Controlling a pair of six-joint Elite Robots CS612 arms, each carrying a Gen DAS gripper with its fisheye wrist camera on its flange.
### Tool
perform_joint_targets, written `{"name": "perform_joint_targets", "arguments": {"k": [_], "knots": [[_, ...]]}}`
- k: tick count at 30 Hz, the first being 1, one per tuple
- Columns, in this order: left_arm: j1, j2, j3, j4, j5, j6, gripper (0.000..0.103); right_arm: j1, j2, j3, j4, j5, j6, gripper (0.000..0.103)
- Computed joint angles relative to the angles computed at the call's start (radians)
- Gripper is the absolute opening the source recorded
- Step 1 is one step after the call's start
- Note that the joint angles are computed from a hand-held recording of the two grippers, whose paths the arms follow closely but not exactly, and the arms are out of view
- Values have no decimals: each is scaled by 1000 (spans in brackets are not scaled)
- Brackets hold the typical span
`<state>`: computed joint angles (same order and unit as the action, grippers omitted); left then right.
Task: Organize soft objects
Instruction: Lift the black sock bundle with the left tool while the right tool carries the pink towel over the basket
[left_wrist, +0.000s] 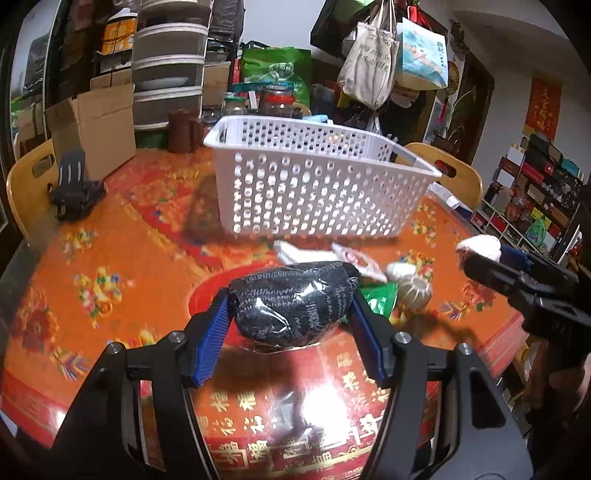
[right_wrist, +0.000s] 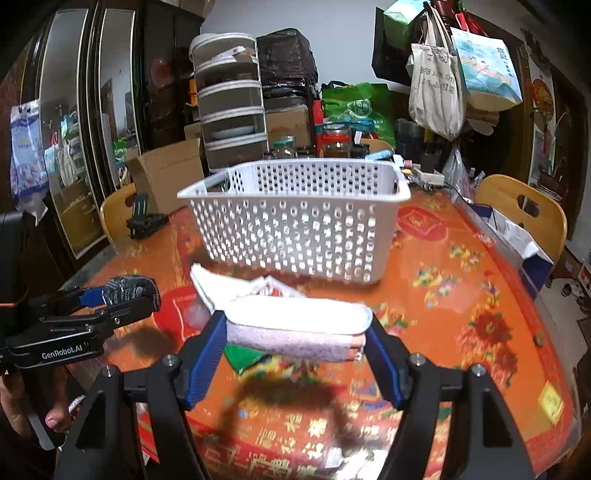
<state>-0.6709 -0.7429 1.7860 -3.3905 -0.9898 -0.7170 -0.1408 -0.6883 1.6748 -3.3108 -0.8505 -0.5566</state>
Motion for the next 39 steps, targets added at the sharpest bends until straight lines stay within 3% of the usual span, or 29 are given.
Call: {"name": "perform_joint_targets", "arguments": {"k": [9, 17, 20, 26, 29, 35, 36, 39], "knots": [[26, -56, -28, 10, 3, 95, 60, 8, -20, -84, 110, 28, -16, 71], [96, -69, -148, 136, -83, 138, 60, 50, -16, -206, 241, -32, -25, 72], [129, -58, -215, 214, -125, 138, 60, 67, -3, -277, 344, -48, -28, 72], [194, 2, -392, 429, -232, 121, 60, 115, 54, -433, 505, -167, -30, 72], [219, 47, -482, 539, -289, 100, 60, 139, 97, -529, 637, -235, -39, 72], [251, 137, -646, 760, -372, 94, 60, 179, 187, -697, 834, -391, -57, 72], [254, 152, -682, 816, -373, 91, 60, 185, 200, -718, 855, -417, -57, 72], [261, 181, -733, 874, -388, 85, 60, 199, 218, -747, 866, -477, -74, 72]]}}
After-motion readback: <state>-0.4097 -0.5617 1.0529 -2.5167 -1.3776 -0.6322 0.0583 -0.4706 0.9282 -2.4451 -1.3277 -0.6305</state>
